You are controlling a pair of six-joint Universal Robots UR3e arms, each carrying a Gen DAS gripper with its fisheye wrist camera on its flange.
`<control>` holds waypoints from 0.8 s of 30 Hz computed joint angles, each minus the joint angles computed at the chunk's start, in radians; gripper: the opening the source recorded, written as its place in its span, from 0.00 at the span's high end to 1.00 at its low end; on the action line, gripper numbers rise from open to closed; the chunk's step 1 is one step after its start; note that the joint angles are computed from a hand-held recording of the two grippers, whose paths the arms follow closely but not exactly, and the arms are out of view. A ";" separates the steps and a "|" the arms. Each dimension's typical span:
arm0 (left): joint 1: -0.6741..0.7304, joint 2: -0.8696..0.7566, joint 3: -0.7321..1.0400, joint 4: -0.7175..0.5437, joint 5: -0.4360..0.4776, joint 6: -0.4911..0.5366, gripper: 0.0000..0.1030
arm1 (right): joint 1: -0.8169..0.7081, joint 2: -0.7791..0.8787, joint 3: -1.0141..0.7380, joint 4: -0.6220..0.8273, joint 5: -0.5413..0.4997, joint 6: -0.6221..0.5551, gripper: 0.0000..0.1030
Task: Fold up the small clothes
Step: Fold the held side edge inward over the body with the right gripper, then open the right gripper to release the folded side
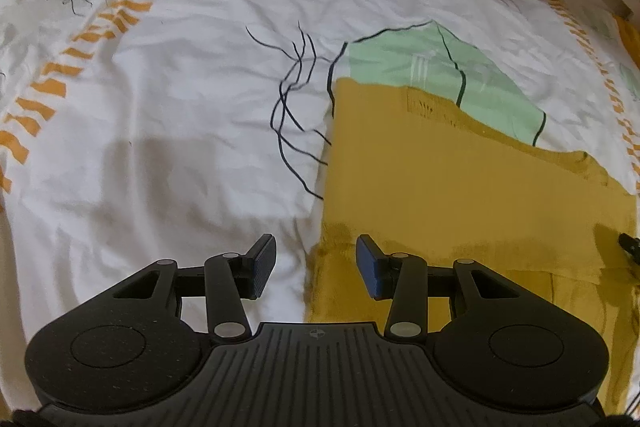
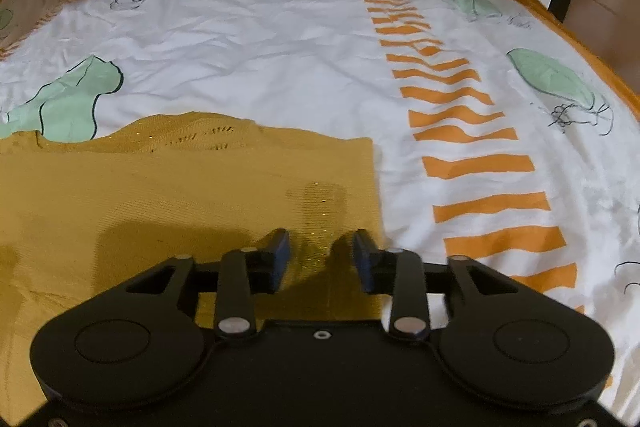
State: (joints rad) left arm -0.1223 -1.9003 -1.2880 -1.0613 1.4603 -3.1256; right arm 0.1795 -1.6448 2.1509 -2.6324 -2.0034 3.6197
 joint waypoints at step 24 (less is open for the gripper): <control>0.069 0.298 -0.606 0.378 -0.078 0.207 0.54 | 0.163 -0.678 0.285 0.397 0.149 0.252 0.01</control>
State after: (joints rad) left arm -0.0538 -1.6021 -1.8938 -0.6831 1.3819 -2.9182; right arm 0.3425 -2.3224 2.4363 -2.2350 -1.8542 3.8722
